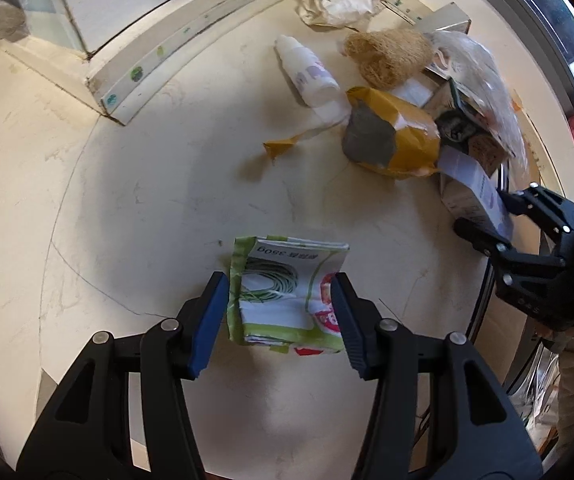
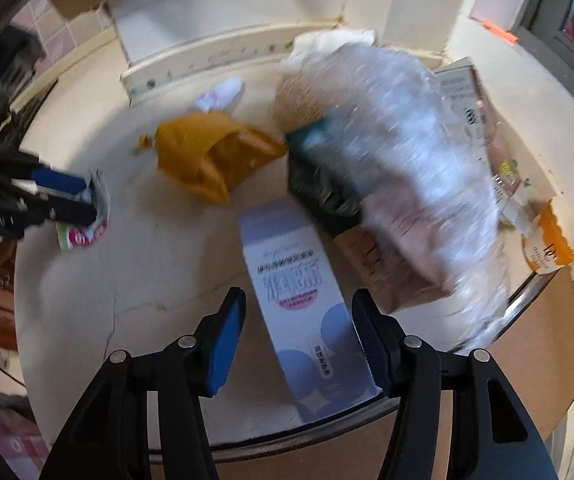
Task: Collect trash
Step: 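Grasp the green snack packet with the left tool while the right grasps the white-blue carton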
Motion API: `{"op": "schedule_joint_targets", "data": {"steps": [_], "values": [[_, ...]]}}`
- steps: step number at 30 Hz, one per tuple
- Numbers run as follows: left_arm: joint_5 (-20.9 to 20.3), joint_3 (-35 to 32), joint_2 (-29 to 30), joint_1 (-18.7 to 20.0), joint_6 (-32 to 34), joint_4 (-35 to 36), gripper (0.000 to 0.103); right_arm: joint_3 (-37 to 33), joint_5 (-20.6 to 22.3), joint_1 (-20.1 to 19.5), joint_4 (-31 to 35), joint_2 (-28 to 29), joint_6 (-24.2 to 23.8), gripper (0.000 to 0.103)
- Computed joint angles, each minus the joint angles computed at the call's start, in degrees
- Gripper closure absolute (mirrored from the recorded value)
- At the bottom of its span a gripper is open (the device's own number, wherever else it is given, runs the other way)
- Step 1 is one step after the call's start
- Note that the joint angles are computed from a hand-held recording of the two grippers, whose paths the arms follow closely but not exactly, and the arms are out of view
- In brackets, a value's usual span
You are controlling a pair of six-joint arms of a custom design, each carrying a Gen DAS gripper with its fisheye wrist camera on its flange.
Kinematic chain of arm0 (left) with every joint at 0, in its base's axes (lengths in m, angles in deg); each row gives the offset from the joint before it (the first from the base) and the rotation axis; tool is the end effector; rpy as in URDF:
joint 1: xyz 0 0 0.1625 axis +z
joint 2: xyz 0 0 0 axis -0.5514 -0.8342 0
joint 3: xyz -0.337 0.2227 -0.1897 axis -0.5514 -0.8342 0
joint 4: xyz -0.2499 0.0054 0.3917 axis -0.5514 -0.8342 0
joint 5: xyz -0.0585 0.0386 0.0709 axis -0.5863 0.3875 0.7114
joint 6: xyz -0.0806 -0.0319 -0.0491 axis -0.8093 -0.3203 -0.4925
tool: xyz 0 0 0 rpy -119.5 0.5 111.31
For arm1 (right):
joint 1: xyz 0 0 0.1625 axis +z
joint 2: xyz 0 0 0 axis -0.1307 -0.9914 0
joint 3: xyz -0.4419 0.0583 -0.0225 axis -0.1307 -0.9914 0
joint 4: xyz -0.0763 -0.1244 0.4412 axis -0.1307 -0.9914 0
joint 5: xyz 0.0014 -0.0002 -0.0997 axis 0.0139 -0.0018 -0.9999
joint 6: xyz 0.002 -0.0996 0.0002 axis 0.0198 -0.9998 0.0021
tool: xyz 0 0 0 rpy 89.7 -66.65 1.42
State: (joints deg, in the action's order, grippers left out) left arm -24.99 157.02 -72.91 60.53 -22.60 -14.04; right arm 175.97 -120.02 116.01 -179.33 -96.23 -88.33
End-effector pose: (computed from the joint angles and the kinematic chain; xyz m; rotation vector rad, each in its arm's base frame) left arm -0.6027 -0.4970 0.1962 0.2323 2.5828 -0.1233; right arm 0.2352 -0.4793 0.5665 0.7982 -2.3256 0.1590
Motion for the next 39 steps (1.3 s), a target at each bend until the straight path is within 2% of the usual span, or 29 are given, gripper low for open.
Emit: {"op": "schedule_joint_targets", "data": {"steps": [1,2,6,9,15,20,24,29,34,36,39], "values": [[-0.30,-0.05,0.07,-0.09,0.53,0.04,0.057,0.17,0.12,-0.08,0.71,-0.12,0.29,0.064],[-0.73,-0.11,0.17,-0.15,1.04,0.00,0.058,0.30,0.73,-0.16,1.28,-0.33,0.62,0.067],[-2.77,0.28,0.05,-0.09,1.39,-1.24,0.063,2.28,0.92,0.58,0.59,-1.83,1.60,0.067],[-2.58,0.39,-0.08,-0.40,2.06,-0.56,0.063,3.46,1.64,1.21,1.14,-2.94,3.47,0.068],[-3.83,1.39,-1.01,-1.07,5.42,0.05,0.061,4.61,4.84,2.06,3.65,-5.06,10.63,0.068],[-0.65,0.09,-0.23,-2.17,10.87,2.19,0.058,4.87,8.11,2.63,4.32,-6.01,15.34,0.068],[3.05,-0.65,0.87,-3.07,14.68,4.55,0.057,5.54,8.68,3.22,3.78,-6.59,16.45,0.068],[4.73,1.02,0.79,-3.24,21.20,1.27,0.056,5.98,9.15,3.03,3.28,-6.48,16.86,0.068],[3.71,3.78,-0.13,-3.19,27.44,-4.64,0.057,6.47,9.08,2.94,2.69,-6.54,16.55,0.068],[3.75,4.83,-0.63,-3.23,28.53,-6.46,0.062,6.68,9.18,2.89,2.64,-6.66,17.16,0.068],[5.45,7.29,-2.13,-3.91,28.61,-9.26,0.082,7.01,9.34,2.73,2.42,-7.13,17.79,0.068]]}}
